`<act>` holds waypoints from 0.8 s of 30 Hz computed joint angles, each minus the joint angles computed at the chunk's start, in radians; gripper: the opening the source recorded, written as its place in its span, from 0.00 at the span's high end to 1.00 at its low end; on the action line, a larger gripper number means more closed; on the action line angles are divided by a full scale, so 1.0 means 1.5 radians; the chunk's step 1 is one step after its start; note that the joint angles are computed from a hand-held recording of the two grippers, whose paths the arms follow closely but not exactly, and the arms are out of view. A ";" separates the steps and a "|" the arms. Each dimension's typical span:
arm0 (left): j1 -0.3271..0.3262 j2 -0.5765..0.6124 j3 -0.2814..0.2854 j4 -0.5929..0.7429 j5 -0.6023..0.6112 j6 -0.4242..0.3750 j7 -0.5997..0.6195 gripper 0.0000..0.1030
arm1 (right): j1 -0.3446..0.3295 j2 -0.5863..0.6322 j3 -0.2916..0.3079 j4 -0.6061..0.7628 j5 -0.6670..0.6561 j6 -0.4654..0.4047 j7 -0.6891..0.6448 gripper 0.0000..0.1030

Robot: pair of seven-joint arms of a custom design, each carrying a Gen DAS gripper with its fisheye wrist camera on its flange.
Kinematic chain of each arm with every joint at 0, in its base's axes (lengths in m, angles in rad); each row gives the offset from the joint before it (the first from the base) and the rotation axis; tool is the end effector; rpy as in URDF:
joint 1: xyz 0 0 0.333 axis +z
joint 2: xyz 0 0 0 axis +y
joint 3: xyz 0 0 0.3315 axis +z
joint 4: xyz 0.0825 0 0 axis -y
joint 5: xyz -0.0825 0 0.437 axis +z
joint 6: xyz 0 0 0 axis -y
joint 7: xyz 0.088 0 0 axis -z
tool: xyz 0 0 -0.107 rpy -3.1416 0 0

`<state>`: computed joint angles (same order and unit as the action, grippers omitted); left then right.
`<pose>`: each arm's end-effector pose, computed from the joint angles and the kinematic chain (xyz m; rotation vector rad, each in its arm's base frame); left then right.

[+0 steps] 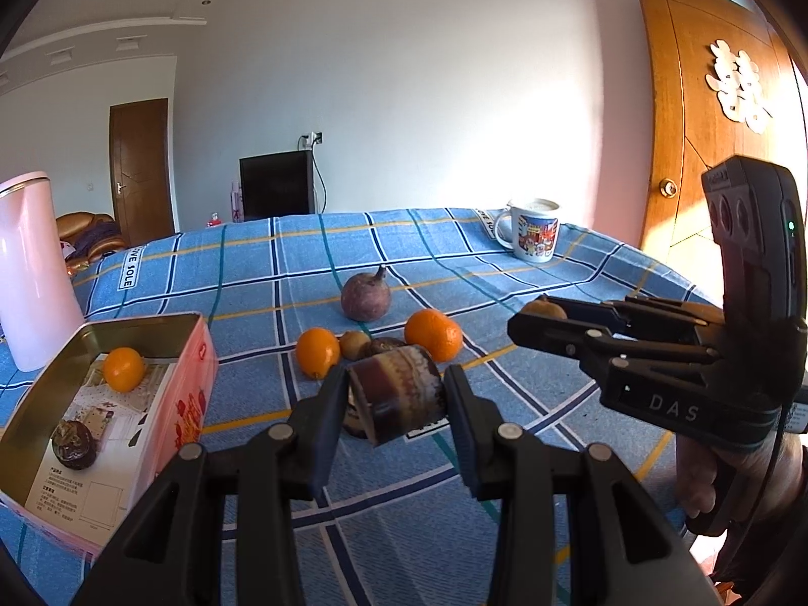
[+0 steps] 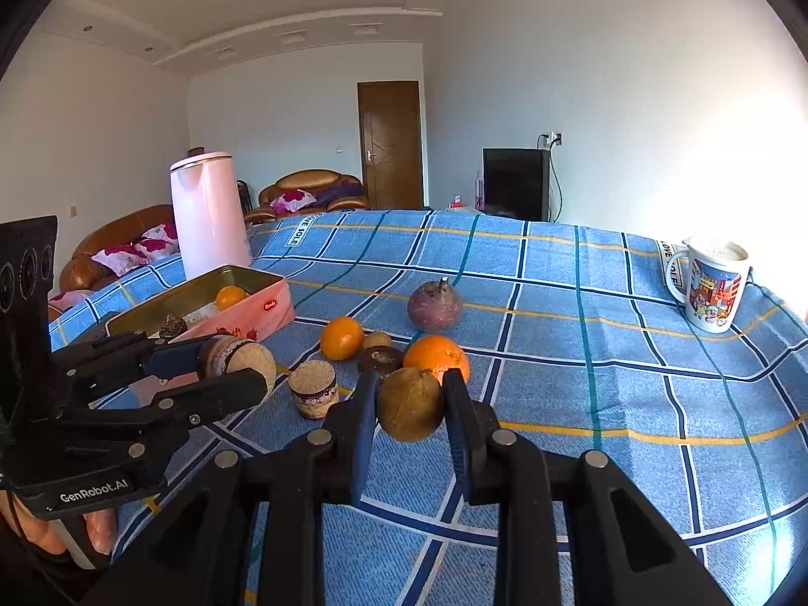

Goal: Organize fruits
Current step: 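Carry the cylinder and the brown fruit toward the tin box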

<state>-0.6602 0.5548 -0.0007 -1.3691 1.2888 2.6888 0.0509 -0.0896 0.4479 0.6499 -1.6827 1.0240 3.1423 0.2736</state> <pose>0.6227 -0.5233 0.4595 -1.4477 1.6598 -1.0915 0.6973 0.2644 0.4525 -1.8477 0.9490 -0.5628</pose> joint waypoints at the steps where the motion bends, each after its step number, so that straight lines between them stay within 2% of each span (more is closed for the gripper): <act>1: -0.002 -0.001 0.002 -0.001 0.004 0.000 -0.004 0.60 | -0.011 0.003 0.014 0.001 0.009 0.004 -0.013 0.73; 7: -0.011 -0.007 0.006 -0.007 0.048 -0.015 -0.040 0.60 | -0.089 0.027 0.118 0.001 0.048 0.038 -0.090 0.73; 10: -0.011 -0.009 0.002 -0.008 0.067 -0.024 -0.050 0.60 | -0.122 0.041 0.161 -0.003 0.034 0.055 -0.097 0.73; 16: -0.012 -0.013 -0.007 -0.012 0.104 -0.046 -0.072 0.60 | -0.207 0.091 0.279 -0.018 -0.010 0.107 -0.116 0.73; 24: -0.011 -0.016 -0.019 -0.013 0.141 -0.074 -0.084 0.60 | -0.271 0.146 0.369 -0.045 -0.107 0.161 -0.087 0.73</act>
<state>-0.6774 0.5314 -0.0291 -1.3884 1.5007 2.5777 -0.0748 -0.4960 0.6670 1.2038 -1.7497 0.8629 3.3834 0.1430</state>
